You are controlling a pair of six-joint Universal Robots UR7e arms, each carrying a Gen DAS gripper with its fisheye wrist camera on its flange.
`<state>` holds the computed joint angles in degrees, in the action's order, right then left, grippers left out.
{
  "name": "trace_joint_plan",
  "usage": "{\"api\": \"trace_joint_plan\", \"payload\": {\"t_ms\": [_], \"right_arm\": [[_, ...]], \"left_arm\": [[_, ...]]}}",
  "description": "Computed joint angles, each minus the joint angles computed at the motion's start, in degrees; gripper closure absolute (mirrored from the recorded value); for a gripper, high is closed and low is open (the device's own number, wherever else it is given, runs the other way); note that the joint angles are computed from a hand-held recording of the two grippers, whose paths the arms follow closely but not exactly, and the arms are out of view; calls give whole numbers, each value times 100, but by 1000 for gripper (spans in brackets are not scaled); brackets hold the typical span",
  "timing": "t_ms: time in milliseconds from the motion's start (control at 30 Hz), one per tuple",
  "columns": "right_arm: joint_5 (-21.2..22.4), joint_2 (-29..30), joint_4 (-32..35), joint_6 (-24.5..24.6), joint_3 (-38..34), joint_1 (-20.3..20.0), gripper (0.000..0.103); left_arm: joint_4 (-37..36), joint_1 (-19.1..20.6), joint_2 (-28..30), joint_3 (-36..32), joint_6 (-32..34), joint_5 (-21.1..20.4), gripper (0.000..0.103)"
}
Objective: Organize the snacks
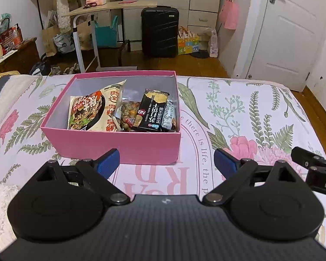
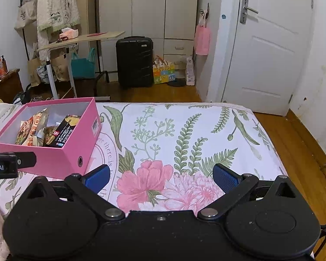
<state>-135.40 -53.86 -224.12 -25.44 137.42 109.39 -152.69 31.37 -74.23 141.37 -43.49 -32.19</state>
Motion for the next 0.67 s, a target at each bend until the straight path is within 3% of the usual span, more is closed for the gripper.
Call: {"api": "trace_joint_plan", "payload": {"t_ms": [167,667], "right_arm": [[-2,-28,15,16,11,13,1],[-27,-38,41,28,0,13,1]], "left_arm": [[54,-51,33,23,-97,100,4],[-13,-7,130,37,-177,117,4]]}}
